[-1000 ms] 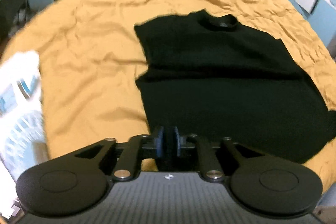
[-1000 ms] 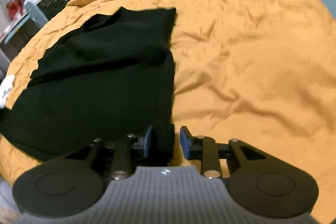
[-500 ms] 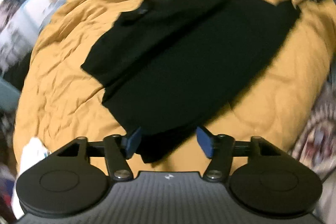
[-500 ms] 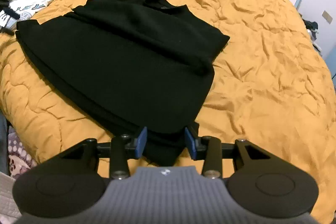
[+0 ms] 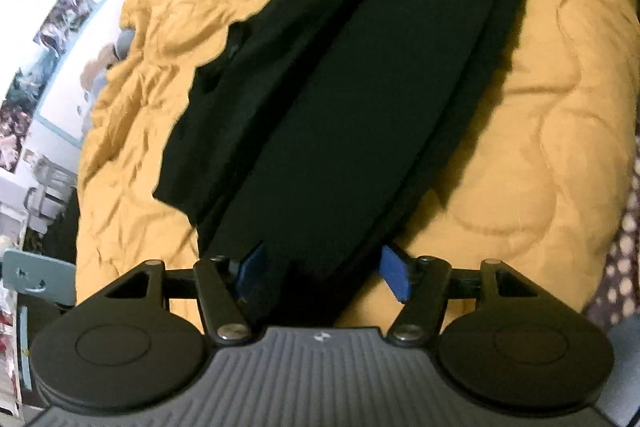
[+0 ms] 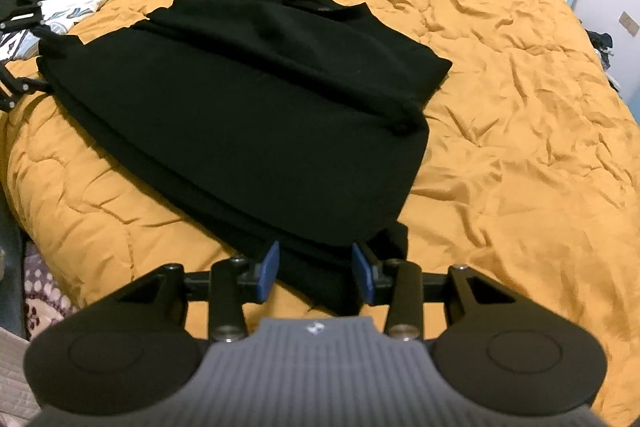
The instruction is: Fold small clothes
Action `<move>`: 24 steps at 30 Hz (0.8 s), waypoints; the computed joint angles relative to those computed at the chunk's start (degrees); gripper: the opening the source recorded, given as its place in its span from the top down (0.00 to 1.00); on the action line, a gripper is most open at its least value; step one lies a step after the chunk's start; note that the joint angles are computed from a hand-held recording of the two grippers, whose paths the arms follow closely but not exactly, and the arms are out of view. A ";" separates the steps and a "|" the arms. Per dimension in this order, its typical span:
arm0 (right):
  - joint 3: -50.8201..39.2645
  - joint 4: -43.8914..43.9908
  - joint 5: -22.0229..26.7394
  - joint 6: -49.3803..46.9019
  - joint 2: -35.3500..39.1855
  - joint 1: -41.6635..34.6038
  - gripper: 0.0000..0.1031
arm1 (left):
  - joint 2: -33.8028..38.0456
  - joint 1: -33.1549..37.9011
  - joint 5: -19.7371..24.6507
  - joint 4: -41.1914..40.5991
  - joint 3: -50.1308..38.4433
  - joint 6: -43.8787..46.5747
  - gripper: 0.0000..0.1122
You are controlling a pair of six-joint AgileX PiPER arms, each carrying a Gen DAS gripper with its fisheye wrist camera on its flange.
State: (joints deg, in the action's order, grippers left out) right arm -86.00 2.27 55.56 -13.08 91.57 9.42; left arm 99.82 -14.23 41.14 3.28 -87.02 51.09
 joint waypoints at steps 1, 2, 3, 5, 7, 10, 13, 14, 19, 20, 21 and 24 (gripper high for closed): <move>0.04 -0.01 -0.03 -0.01 0.02 0.04 0.65 | 0.40 0.10 0.20 -1.20 -0.73 -0.08 0.41; 0.05 0.07 -0.01 -0.14 0.02 0.03 0.65 | 0.76 0.33 0.97 -2.66 -1.64 0.16 0.44; 0.03 0.12 0.03 -0.25 0.00 0.04 0.65 | 1.25 0.76 2.11 -4.37 -2.90 0.58 0.49; -0.08 0.32 0.09 -0.50 -0.02 -0.04 0.65 | 2.43 1.77 6.22 -7.78 -6.38 1.00 0.53; -0.62 1.09 0.44 -1.16 0.28 -0.35 0.64 | 3.90 2.90 10.93 -10.66 -10.37 1.29 0.53; -1.45 1.81 0.66 -1.94 0.93 -0.32 0.64 | 6.53 4.22 16.63 -13.33 -16.47 0.82 0.53; -2.15 2.43 0.64 -2.50 1.63 0.00 0.64 | 8.61 4.31 18.56 -13.39 -20.30 -0.56 0.53; -2.44 2.96 0.62 -2.84 1.95 0.01 0.64 | 8.99 3.61 18.27 -11.57 -20.50 -1.61 0.53; -2.94 3.05 -0.43 -3.74 2.87 1.99 0.59 | 10.46 0.85 14.75 -3.76 -17.79 -4.10 0.53; -3.08 3.23 -0.42 -4.08 2.97 2.26 0.57 | 10.34 0.73 13.70 -2.99 -16.93 -4.78 0.53; -3.06 3.04 -0.70 -4.19 2.93 2.78 0.53 | 10.16 0.61 12.51 -2.24 -16.04 -5.69 0.54; -2.94 3.08 -1.91 -5.91 3.00 4.46 0.48 | 9.82 0.29 11.75 -1.81 -15.26 -7.36 0.87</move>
